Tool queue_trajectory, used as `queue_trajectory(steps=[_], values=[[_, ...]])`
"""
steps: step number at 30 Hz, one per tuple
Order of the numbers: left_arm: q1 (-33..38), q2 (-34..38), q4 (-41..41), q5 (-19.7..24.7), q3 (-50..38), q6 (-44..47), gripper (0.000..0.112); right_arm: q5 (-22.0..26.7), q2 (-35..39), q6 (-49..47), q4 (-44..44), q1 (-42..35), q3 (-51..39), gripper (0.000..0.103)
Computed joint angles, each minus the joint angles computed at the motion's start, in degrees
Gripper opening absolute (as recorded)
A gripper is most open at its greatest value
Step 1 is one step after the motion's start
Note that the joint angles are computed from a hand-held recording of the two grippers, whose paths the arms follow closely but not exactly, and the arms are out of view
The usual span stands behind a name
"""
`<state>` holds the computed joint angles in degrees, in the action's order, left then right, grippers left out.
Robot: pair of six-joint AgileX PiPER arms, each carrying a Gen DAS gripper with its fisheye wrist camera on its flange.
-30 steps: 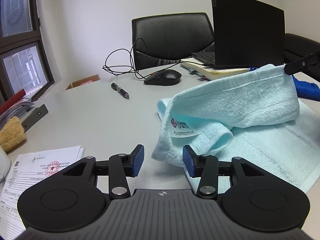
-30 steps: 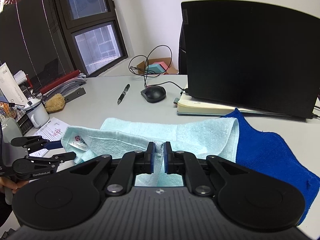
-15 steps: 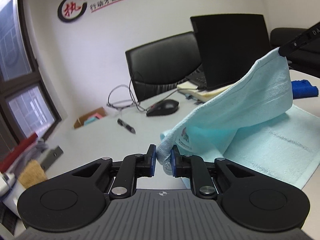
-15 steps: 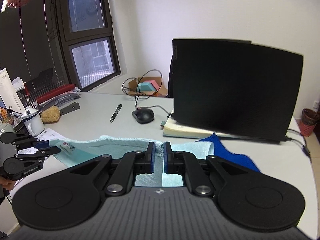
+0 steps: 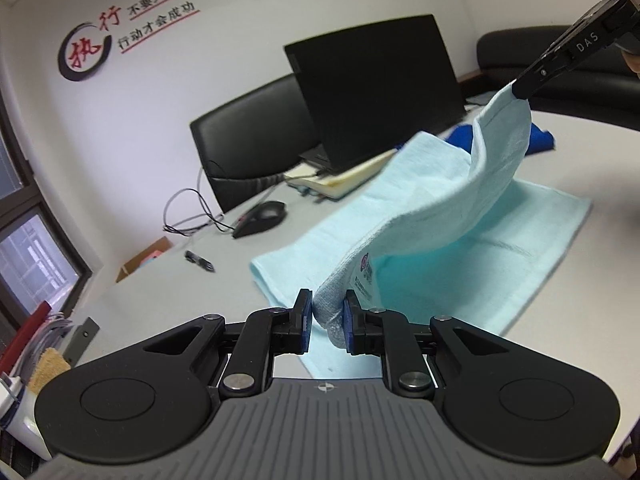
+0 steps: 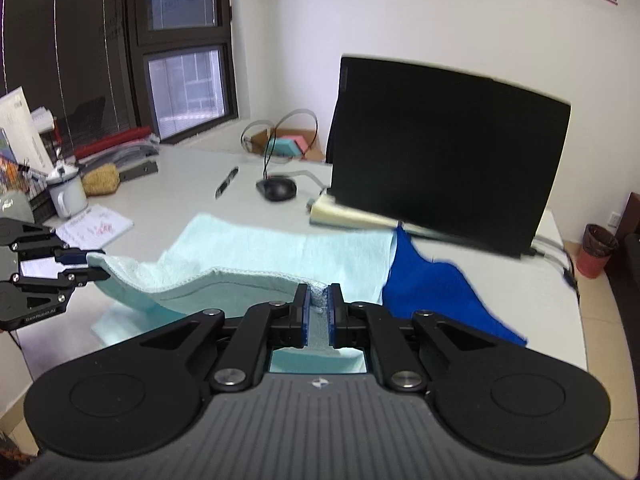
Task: Fold towel
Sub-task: 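Carry the held towel edge over the towel with both grippers, folding it, then open both grippers and release the folded towel edge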
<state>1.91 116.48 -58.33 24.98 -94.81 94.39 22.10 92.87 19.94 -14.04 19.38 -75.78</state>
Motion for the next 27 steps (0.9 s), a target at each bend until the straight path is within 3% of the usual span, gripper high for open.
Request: queue_trajectory(steps=[8,16,27], values=[[-0.62,-1.48,-0.55,-0.47,5.48,1.4,0.019,-0.36,-1.58,5.93,-3.31,2.16,7.5,0.009],[-0.24,-2.17,-0.48,-1.18,8.3,0.56,0.02,-1.07,-1.11,5.8,-1.14,3.04,10.79,0.009],[1.86,-4.81,-2.46,-1.65,12.12,1.77,0.03,-0.47,-3.76,1.56,3.14,2.73,12.21,0.014]])
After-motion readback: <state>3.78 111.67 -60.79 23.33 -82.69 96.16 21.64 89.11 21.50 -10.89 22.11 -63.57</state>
